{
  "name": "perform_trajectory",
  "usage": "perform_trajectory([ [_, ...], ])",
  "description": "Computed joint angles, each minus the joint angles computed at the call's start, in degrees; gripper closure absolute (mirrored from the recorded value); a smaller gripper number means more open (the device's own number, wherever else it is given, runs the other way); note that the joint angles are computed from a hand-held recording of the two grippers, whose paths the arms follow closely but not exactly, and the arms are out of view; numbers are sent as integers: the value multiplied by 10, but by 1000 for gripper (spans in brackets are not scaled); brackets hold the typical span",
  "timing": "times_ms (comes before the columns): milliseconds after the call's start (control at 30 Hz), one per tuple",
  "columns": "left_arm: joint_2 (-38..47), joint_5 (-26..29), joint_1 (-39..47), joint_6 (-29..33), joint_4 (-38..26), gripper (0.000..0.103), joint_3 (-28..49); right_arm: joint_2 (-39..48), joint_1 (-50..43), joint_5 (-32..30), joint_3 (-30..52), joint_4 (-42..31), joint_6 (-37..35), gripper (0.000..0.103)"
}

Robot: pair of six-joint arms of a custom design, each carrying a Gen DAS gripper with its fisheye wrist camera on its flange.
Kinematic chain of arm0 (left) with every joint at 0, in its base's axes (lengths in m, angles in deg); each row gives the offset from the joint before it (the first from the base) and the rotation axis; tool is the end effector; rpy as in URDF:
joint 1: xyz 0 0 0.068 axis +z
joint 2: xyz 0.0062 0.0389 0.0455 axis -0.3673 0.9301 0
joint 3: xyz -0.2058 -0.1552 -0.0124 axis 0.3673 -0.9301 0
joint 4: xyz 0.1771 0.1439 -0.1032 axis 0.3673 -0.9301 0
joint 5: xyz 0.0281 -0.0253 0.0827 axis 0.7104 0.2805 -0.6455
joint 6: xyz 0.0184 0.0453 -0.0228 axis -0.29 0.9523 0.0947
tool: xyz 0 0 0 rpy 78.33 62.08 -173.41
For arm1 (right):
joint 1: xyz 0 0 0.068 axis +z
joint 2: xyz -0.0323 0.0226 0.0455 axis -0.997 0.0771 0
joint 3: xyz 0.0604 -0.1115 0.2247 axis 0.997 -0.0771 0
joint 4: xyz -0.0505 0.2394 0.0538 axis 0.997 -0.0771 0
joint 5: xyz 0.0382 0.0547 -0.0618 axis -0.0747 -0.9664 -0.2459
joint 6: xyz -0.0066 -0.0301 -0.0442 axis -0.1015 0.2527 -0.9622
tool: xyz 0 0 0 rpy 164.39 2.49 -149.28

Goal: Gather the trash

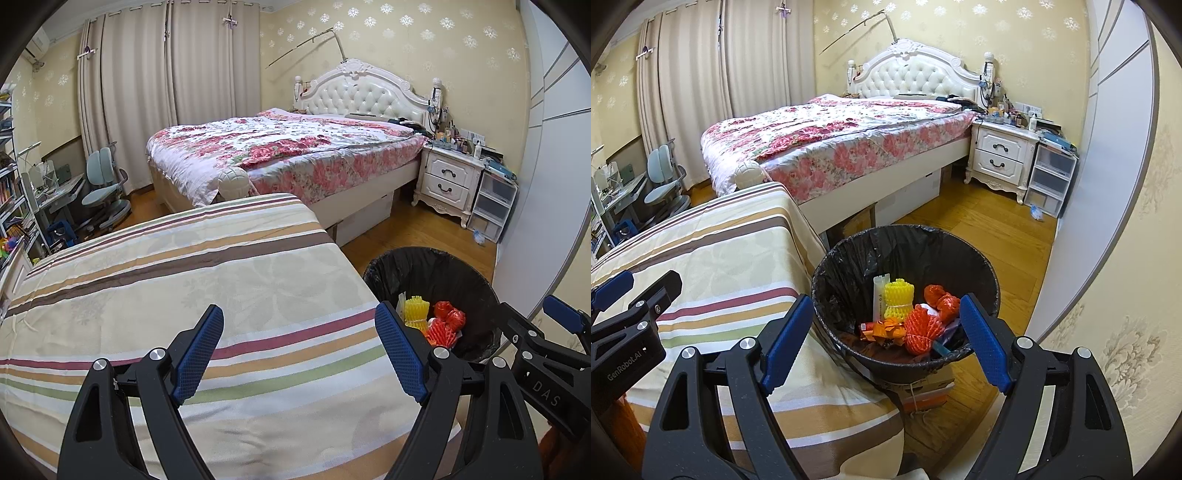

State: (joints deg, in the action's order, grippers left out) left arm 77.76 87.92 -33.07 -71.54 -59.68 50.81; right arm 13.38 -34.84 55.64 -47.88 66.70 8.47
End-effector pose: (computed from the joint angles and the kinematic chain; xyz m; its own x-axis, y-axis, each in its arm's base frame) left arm 0.1857 -0.0409 0.0974 -0.5592 0.2108 -0.8018 0.3226 0.9462 0.0237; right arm 0.1228 0.1081 0.0850 -0.5775 0.2294 -0.7835 0.3803 0.9248 -0.0095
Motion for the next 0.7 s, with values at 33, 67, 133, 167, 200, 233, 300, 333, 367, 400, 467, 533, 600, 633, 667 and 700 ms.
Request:
perform_trajectory([
  [33, 0, 0, 0, 0, 0, 22, 0, 0, 0, 0, 0, 0, 0, 23],
  [67, 0, 0, 0, 0, 0, 22, 0, 0, 0, 0, 0, 0, 0, 23],
  [133, 0, -1, -1, 0, 1, 22, 0, 0, 0, 0, 0, 0, 1, 23],
  [167, 0, 0, 0, -1, 1, 22, 0, 0, 0, 0, 0, 0, 1, 23],
  [200, -1, 0, -1, -1, 1, 22, -1, 0, 0, 0, 0, 0, 1, 23],
  [233, 0, -1, -1, -1, 1, 22, -1, 1, 0, 0, 0, -1, 1, 23],
  [300, -1, 0, -1, -1, 0, 22, -1, -1, -2, -2, -2, 3, -3, 23],
  [333, -1, 0, 0, 0, 0, 22, -1, -1, -2, -2, -2, 3, -3, 23],
  [367, 0, 0, 0, 0, 0, 22, 0, -1, -2, -2, -2, 3, -3, 23],
  [400, 0, 0, 0, 0, 0, 22, 0, -1, -2, -2, -2, 3, -3, 23],
  [467, -1, -1, -1, -1, 0, 22, -1, 0, -2, -1, -2, 3, -3, 23],
  [533, -1, -1, -1, -1, 0, 22, -1, -1, -3, -2, -2, 4, -3, 23],
  [600, -2, -2, -2, -1, 0, 22, -1, -1, -3, -2, -2, 3, -3, 23],
  [633, -1, -1, -1, -1, 0, 22, -1, -1, -3, -2, -2, 3, -3, 23],
  [667, -1, -1, -1, -1, 0, 22, -1, 0, -3, -3, -2, 3, -3, 23],
  [700, -1, -1, -1, -1, -1, 22, 0, -1, -3, -2, -3, 4, -3, 23],
])
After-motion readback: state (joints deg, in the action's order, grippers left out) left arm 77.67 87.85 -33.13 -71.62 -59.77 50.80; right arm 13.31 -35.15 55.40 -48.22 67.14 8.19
